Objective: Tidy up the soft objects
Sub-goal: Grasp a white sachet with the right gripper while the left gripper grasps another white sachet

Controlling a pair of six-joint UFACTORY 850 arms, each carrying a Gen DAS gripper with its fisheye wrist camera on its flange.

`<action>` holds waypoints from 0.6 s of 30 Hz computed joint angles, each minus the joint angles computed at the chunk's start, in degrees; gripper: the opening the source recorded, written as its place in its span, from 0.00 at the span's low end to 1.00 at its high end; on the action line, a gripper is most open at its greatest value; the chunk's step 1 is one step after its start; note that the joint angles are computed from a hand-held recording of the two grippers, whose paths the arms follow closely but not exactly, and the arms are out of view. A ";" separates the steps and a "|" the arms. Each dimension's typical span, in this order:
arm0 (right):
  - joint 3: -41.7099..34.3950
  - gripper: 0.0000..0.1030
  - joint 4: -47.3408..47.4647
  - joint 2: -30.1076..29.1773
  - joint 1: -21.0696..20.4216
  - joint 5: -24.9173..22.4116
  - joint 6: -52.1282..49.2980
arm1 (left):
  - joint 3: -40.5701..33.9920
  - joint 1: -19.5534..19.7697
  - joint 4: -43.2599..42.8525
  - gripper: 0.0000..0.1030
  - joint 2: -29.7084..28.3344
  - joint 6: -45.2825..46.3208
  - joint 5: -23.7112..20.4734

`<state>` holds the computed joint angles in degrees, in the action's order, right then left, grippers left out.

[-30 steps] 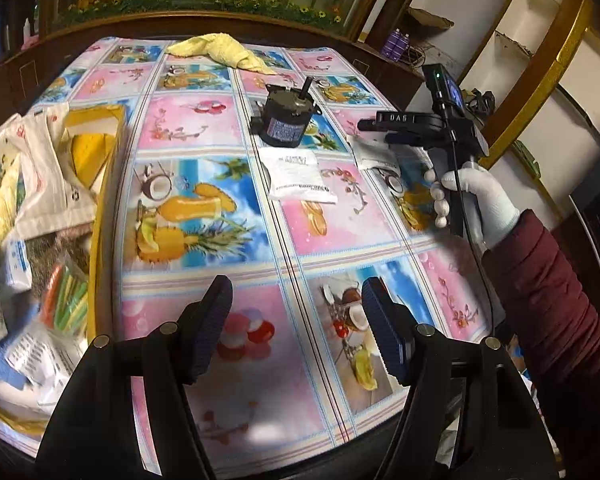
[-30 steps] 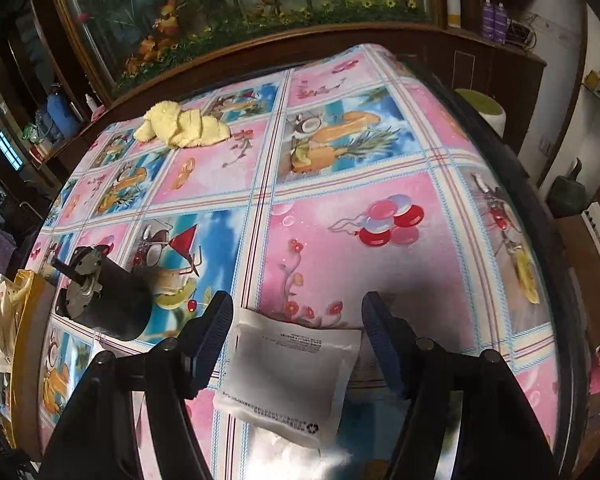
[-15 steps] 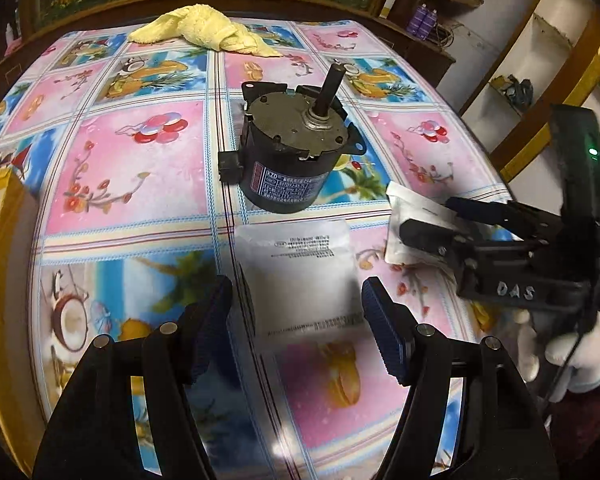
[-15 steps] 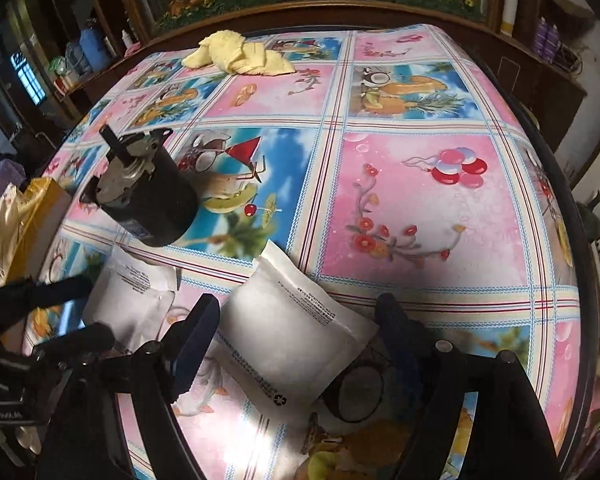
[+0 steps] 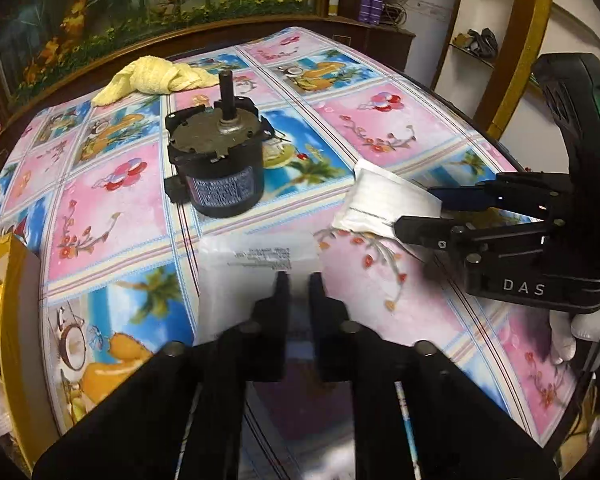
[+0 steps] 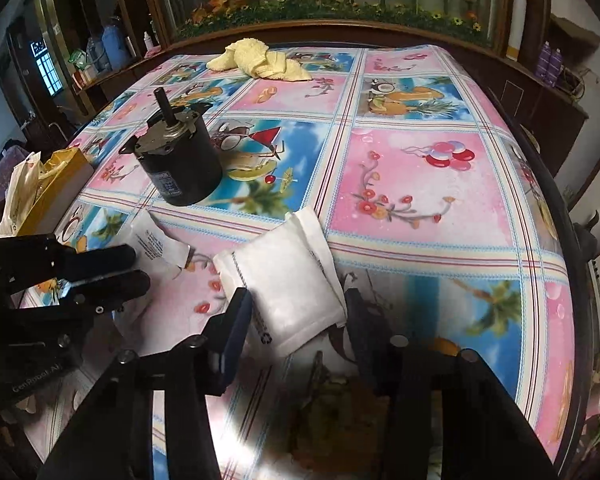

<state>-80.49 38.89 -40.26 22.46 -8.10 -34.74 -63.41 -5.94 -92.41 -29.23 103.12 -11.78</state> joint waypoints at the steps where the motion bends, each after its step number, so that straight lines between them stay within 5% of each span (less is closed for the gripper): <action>1: 0.90 0.41 3.13 0.60 0.09 -0.21 -3.35 | 0.57 0.06 2.90 0.04 0.59 -2.68 -0.67; 9: 5.33 0.49 16.25 4.20 0.64 -11.69 -21.51 | 6.43 6.72 6.23 0.09 4.99 -9.65 -14.98; 11: 7.10 0.51 21.85 5.58 0.94 -8.41 -26.71 | 7.36 7.56 3.50 0.22 5.83 -6.88 -14.05; 13: 8.21 0.65 30.06 6.56 1.15 -6.02 -34.93 | 7.52 7.60 2.74 0.41 6.12 -7.01 -11.92; 15: 8.08 0.68 35.19 6.40 1.13 -6.70 -40.33 | 6.30 7.98 3.39 0.45 5.13 -9.06 -12.36; 18: 6.62 0.68 29.79 5.12 2.23 -6.80 -36.09 | 3.45 7.63 3.27 0.48 2.94 -9.91 -11.57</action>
<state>-73.88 68.68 -35.13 24.68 -14.91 -70.83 -59.96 1.69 -89.14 -26.30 93.22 -23.35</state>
